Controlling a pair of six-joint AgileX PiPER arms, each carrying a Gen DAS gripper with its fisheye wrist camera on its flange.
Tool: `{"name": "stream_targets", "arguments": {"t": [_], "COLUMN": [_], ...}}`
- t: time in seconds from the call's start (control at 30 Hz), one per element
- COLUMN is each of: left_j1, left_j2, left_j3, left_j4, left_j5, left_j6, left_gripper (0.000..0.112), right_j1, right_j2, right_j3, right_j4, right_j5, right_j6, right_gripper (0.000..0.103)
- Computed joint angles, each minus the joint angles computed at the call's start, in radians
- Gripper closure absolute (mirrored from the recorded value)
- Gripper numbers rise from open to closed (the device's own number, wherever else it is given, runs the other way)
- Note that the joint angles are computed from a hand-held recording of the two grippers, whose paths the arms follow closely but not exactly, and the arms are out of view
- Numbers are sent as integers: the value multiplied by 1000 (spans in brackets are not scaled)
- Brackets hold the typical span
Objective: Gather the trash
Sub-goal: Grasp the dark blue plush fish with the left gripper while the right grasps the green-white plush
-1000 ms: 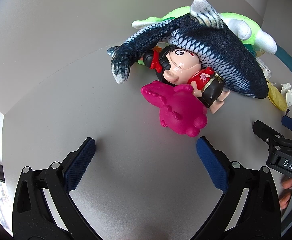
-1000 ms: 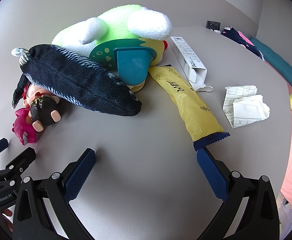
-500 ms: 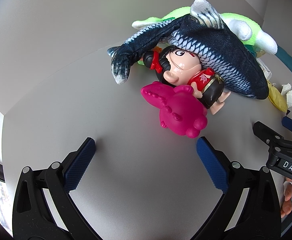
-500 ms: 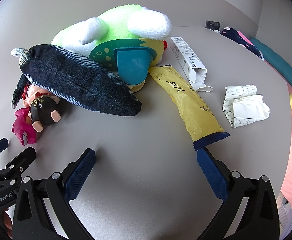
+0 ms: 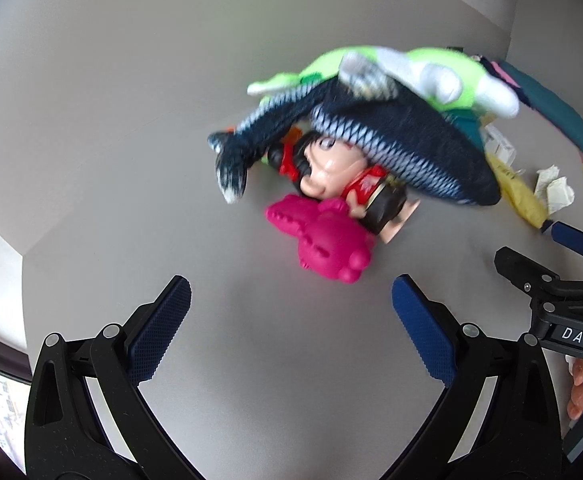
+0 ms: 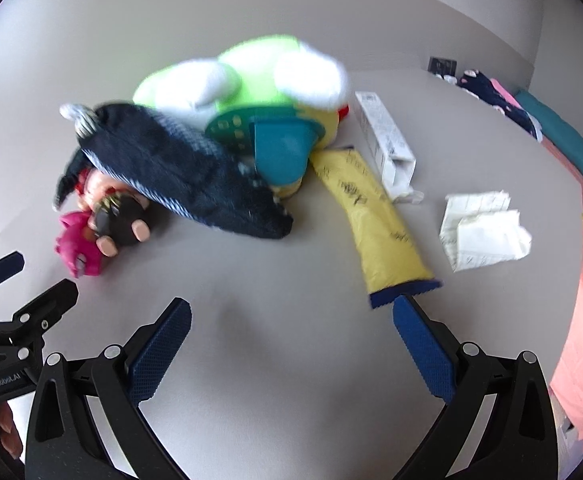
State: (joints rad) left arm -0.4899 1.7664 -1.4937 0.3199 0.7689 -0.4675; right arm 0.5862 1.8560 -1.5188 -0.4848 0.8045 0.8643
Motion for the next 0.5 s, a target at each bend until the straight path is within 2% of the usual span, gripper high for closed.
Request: {"name": "stream_targets", "arguments": {"t": [0.13,0.27,0.37,0.5], "left_j1": [-14,-26,-19,-30], "left_j2": [-10,22,65,112], "left_j3": [-75,-172,-232,-300], "left_j4": [12,15,-23,-42], "left_j5": [52,103,109,133], "left_j6": [-8,-10,18,31], "left_gripper": [15,15,15,15], "right_j1": [-19,-57,-91,-163], "right_j2": [-64,-87,-50,64], "right_j3": [2,-80,-188,-387], "right_j4": [36,116,179,330], "right_j5": [-20,-9,19,68], "right_j6": [-73,-207,-308,-467], "right_gripper": [2,3,3,7]}}
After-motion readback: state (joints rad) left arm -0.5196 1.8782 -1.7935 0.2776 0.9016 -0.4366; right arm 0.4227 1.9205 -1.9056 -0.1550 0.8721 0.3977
